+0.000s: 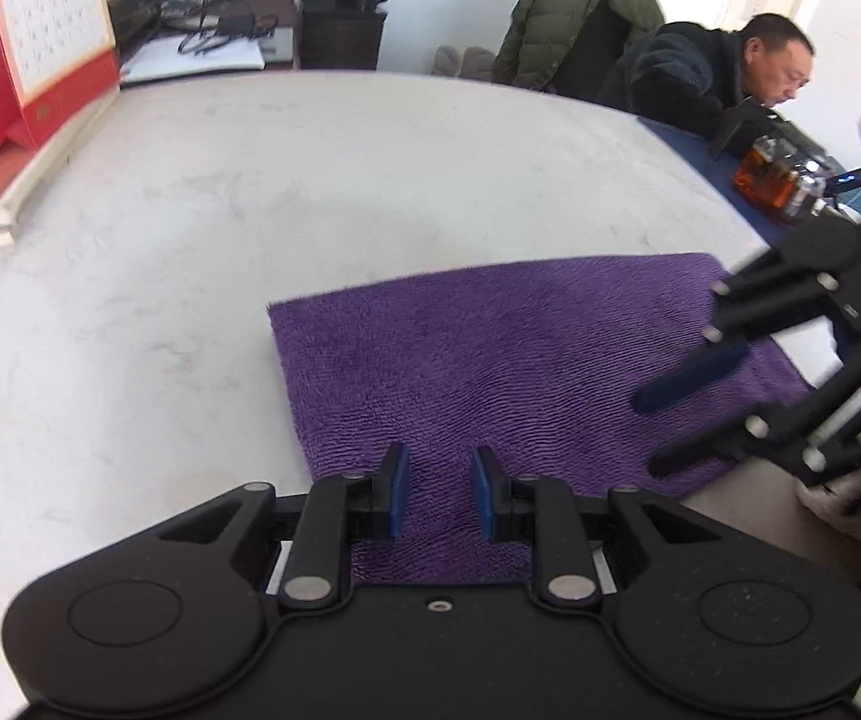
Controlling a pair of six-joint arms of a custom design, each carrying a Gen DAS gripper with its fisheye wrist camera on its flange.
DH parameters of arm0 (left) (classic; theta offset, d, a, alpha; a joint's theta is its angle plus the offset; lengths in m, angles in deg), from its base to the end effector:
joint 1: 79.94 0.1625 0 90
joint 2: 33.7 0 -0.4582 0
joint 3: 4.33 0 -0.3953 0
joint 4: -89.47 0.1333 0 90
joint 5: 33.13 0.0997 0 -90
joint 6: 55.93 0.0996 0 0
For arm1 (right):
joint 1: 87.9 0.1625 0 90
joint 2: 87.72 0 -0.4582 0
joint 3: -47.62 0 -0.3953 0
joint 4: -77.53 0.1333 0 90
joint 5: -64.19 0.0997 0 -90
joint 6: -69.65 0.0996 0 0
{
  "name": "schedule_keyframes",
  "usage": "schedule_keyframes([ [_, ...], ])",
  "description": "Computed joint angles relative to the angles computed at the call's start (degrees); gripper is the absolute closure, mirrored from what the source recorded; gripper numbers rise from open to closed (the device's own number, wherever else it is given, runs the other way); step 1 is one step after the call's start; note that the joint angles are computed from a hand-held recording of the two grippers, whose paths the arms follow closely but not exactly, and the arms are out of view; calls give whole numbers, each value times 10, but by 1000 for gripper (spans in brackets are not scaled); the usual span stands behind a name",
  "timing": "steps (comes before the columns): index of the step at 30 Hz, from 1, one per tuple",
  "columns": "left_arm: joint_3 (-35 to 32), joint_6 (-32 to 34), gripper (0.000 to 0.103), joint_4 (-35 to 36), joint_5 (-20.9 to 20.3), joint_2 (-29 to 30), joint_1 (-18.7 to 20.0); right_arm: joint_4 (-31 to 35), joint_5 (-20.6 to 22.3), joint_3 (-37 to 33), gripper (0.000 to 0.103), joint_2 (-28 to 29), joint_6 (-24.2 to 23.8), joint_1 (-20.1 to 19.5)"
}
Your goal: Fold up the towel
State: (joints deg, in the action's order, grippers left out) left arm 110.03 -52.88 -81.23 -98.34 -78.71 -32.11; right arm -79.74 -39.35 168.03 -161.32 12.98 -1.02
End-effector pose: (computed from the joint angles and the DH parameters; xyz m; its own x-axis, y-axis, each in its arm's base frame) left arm -0.2589 -0.5466 0.0476 -0.6922 0.5862 -0.4210 0.6960 0.6965 -0.1746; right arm 0.0811 -0.5324 0.2580 -0.5736 -0.7077 0.4126 -0.7794 0.6265 -0.0088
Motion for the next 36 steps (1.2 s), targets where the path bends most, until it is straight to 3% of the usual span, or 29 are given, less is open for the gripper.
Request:
schedule_keyframes([
  [2, -2, -9, 82, 2, -1, 1, 2, -13, -10, 19, 77, -11, -4, -12],
  [4, -2, -10, 82, 10, -1, -2, 2, -49, -9, 49, 77, -34, -52, -30],
  [8, 0, 5, 82, 19, -6, -6, 2, -106, -9, 79, 79, -83, -46, -73],
  [13, -2, 17, 82, 29, 4, -6, -4, -194, -10, 91, 84, -103, 19, -115],
  [16, -7, 24, 82, 42, 9, -5, -6, -218, -20, 90, 84, -92, 33, -108],
  [26, -11, 36, 82, 53, 11, -5, -5, -218, 22, 50, 84, -66, 53, -109],
  [29, -10, 35, 82, 49, 3, -7, -1, -224, -2, 34, 85, -47, 45, -116],
  [30, -9, 34, 82, 48, 3, -7, -1, -229, 7, 34, 85, -45, 44, -122],
  [34, -10, 32, 82, 49, 6, -6, -3, -244, 14, 44, 84, -65, 70, -125],
  [36, -9, 34, 82, 44, 5, -6, -3, -223, 39, 59, 84, -84, 61, -123],
])
